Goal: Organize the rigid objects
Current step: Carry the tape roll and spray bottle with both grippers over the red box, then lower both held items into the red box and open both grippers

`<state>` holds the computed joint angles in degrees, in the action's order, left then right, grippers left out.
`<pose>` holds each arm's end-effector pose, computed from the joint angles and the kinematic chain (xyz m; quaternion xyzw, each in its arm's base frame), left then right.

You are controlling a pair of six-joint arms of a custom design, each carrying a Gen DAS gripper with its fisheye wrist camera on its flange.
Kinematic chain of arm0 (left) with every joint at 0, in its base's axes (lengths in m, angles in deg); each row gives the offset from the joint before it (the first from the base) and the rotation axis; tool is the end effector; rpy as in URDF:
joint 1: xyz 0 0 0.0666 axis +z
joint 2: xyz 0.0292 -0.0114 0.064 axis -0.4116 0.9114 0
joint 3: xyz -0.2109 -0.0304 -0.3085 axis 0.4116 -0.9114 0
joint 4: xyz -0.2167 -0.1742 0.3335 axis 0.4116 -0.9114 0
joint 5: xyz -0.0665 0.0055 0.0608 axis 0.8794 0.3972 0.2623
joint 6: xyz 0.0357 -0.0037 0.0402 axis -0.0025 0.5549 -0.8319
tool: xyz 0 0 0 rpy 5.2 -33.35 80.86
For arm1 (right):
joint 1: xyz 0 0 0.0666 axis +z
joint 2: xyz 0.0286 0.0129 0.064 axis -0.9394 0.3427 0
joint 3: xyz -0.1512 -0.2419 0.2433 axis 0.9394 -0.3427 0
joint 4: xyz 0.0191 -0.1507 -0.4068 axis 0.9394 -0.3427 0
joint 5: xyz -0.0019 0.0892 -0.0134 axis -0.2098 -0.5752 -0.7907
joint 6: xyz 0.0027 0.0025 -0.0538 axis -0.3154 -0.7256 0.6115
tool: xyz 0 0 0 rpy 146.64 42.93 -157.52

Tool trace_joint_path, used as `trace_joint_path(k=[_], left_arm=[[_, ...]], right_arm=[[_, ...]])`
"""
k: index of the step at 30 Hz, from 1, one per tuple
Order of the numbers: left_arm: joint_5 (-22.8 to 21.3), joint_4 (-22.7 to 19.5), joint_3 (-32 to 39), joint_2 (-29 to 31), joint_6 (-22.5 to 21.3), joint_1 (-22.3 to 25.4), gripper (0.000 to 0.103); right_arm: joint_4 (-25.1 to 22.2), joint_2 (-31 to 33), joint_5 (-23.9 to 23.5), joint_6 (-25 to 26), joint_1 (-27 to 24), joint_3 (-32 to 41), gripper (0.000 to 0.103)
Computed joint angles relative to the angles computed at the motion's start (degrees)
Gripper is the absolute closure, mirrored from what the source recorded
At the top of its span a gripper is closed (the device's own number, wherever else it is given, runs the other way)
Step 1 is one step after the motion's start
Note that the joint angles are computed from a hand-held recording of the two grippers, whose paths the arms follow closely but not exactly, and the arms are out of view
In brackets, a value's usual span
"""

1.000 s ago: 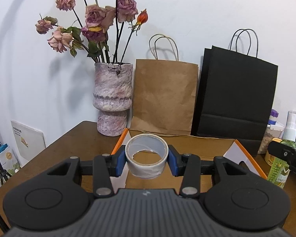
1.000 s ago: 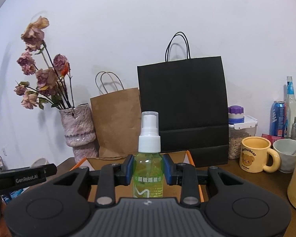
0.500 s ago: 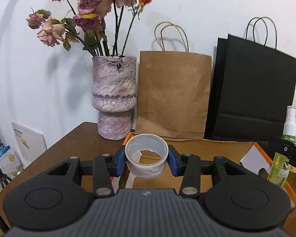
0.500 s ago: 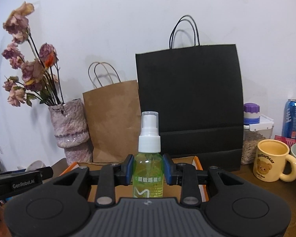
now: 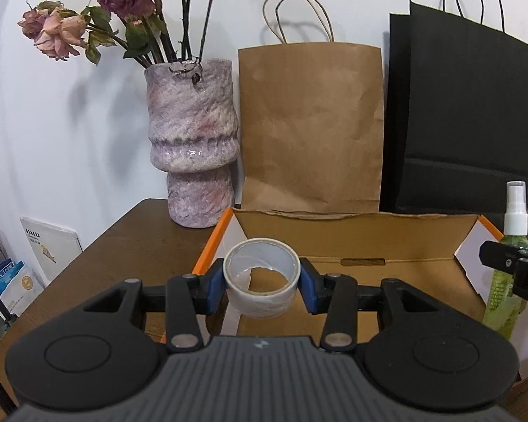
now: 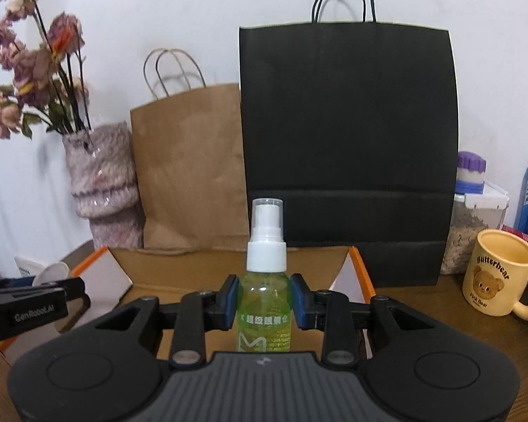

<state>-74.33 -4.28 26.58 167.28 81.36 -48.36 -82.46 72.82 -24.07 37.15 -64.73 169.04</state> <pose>0.6032 -0.2428 0.3252 -0.1831 0.8349 0.1339 0.5016 0.6847 0.0751 0.3352 -0.1700 0.8127 0.1589 0.5342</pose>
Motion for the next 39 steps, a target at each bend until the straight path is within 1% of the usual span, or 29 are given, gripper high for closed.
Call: trace_joint_path(k=[3,4,5,6,7,8,9,11,13,14,15,20,28,39], left_arm=[[0.86,-0.73,0.46,0.27,-0.39,0.07,0.058],[0.69,-0.92,0.54,0.33,-0.26,0.03,0.056],[0.46,-1.33,0.76,0.48,-0.25,-0.04,0.042],[0.06,-1.91,1.14,0.7,-0.2,-0.09,0.022],[-0.58,-1.8,1.16,0.76,-0.26,-0.19,0.016],[-1.14,-1.38,1.07,0.72,-0.62,-0.3,0.011],[-1.33,-1.24,1.04,0.66,-0.71,-0.35,0.008],[-1.17,-1.04,0.88,0.46,-0.36,-0.3,0.0],[-1.16,-1.02,0.9,0.4,-0.3,-0.27,0.0],[-1.03,-1.13,0.92,0.37,-0.09,-0.24,0.0],[-0.93,-1.27,1.05,0.42,0.03,-0.2,0.0],[-0.88,-0.82,0.82,0.2,0.01,-0.32,0.0],[-0.81,-0.4,0.37,-0.37,0.34,-0.57,0.0],[-0.98,1.26,-2.67,-3.67,0.52,-1.64,0.0]], right_arm=[[-1.36,0.15,-0.08,0.97,0.04,0.26,0.073],[-2.13,0.28,-0.2,1.1,0.02,0.57,0.072],[-3.17,0.45,-0.45,1.27,-0.03,0.99,0.072],[-3.83,0.56,-0.7,1.47,-0.09,1.27,0.072],[-3.75,0.41,-0.56,1.53,-0.13,1.15,0.071],[-3.63,0.18,-0.39,1.57,-0.17,0.97,0.054],[-3.21,-0.03,-0.12,1.44,-0.2,0.71,0.033],[-0.85,-0.75,0.64,1.03,-0.26,-0.54,0.015],[-0.08,-0.89,1.38,0.38,-0.37,-0.72,0.01],[0.18,-0.84,1.5,-0.18,-0.46,-0.69,0.004],[0.53,-0.84,1.47,-0.76,-0.57,-0.74,0.001],[0.56,-0.81,0.67,-2.44,-0.95,-0.54,0.0],[0.81,-1.51,0.62,-1.86,-0.87,-1.18,0.0],[1.96,-4.61,-0.37,-1.18,-1.85,-4.46,0.0]])
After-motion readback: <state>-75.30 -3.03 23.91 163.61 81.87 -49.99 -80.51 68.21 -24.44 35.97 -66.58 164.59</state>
